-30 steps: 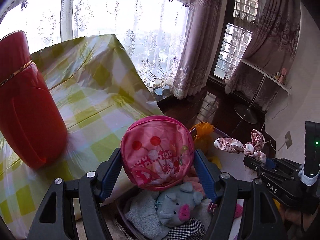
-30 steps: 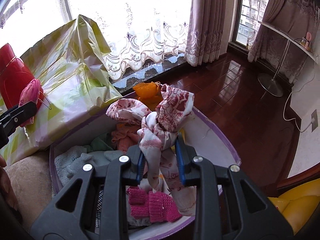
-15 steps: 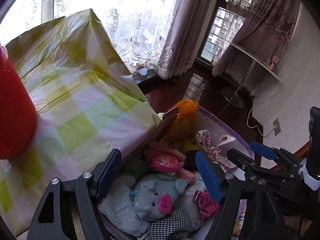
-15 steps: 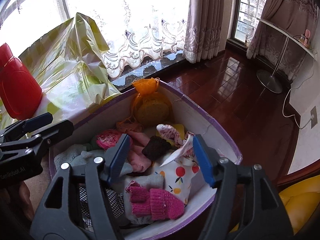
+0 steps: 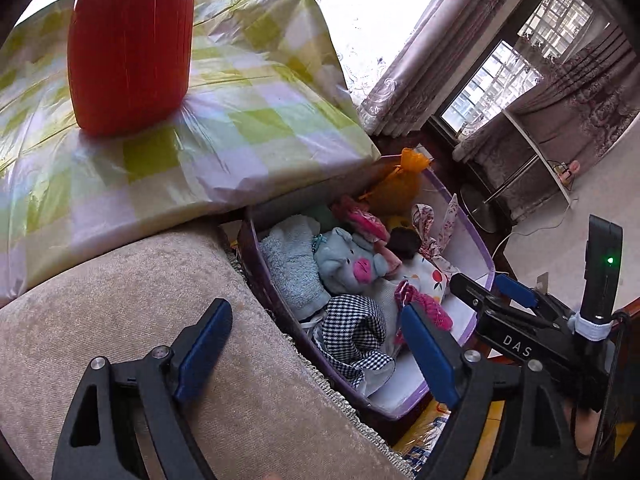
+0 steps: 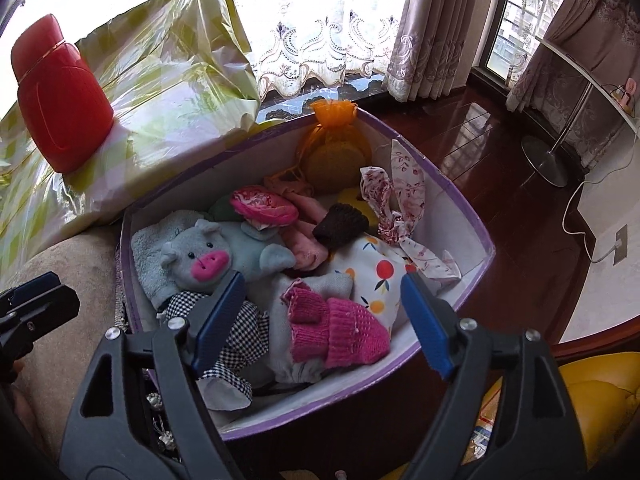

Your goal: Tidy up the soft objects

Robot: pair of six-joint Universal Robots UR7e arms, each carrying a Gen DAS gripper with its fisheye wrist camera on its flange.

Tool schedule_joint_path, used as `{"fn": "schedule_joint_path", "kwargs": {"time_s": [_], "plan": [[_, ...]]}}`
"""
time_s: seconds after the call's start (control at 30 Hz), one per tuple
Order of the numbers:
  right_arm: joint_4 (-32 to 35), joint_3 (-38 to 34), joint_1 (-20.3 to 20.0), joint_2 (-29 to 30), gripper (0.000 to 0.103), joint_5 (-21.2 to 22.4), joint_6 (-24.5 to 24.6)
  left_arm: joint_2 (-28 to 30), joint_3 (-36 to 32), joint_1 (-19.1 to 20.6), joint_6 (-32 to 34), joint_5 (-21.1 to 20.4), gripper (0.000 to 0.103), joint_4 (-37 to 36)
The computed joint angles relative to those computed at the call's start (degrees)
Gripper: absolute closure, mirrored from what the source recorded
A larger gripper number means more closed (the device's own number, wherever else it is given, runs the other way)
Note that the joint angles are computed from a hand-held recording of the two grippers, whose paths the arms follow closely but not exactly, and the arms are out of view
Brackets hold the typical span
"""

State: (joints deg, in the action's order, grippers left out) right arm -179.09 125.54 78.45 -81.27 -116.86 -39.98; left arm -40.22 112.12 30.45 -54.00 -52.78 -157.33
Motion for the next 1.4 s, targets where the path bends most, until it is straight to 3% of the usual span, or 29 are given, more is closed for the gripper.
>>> {"fn": "schedule_joint_path", "kwargs": {"time_s": [0.23, 1.4], "plan": [[-1.1, 1.5, 0.5, -0.5, 0.021, -0.9, -0.2, 0.9, -0.5, 0.4, 1.8, -0.6, 0.006, -1.4], [-0.2, 1.5, 0.1, -0.6, 0.021, -0.5, -0.5, 1.6, -1.7, 0.9, 0.8, -0.2, 0.006, 0.4]]}}
